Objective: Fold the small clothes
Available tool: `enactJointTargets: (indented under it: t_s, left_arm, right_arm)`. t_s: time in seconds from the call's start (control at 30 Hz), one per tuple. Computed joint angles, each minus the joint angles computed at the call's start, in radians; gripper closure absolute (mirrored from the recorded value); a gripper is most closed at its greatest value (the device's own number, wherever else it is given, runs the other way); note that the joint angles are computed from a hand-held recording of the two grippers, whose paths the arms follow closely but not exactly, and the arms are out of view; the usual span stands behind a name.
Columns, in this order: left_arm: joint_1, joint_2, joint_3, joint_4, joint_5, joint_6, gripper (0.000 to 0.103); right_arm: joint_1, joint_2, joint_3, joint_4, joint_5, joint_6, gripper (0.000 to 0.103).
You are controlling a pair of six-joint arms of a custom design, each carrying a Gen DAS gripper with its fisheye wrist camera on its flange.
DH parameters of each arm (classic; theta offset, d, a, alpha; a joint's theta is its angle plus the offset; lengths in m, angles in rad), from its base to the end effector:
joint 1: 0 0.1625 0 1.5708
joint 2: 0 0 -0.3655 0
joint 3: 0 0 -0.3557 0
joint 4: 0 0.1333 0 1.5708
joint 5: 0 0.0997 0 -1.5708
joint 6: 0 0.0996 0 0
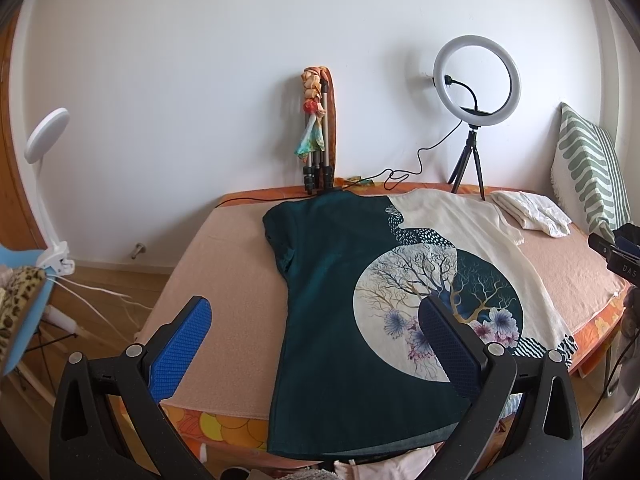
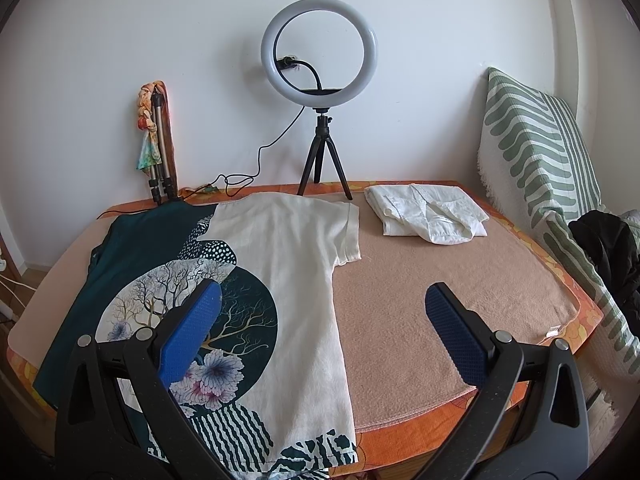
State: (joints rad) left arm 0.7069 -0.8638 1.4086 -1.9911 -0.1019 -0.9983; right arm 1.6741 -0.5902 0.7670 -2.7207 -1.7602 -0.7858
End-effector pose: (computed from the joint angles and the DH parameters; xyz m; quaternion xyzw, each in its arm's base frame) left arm -0.3352 -0.5919 0.2336 -0.0081 0.7419 -0.5091 0.4363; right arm 0.1955 -0.7748 0.3307 0.3385 -0.8135 0.4107 0.2345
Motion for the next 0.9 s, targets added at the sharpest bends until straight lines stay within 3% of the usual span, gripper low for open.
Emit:
enactJointTargets:
  t_s: [0.37,0.63,0.8,0.9]
  left_arm:
    - [0.000,0.000,0.001,0.000,0.001,0.000,0.000]
    - [0.007,-0.043,0.033,0.113,-0.007,-0.114,0.000]
    - [0.025,-0.085,0.130,-0.146,-0.081,0.060,0.000]
    - [0.035,-0.123,0.204,-0.235,-0.131,0.087,0.001]
  right_arm:
    - [0.007,0.004,-0.002,0.003,0.001,0.000,0.000]
    - [0.025,0.018,-0.015,0.033,0.016,-0.002,0.000]
    - [0.040,0.035,-0.036,0.074,0.042,0.002,0.000]
    - [0.050,0.055,-0.063,0.118,0.058,0.005,0.003]
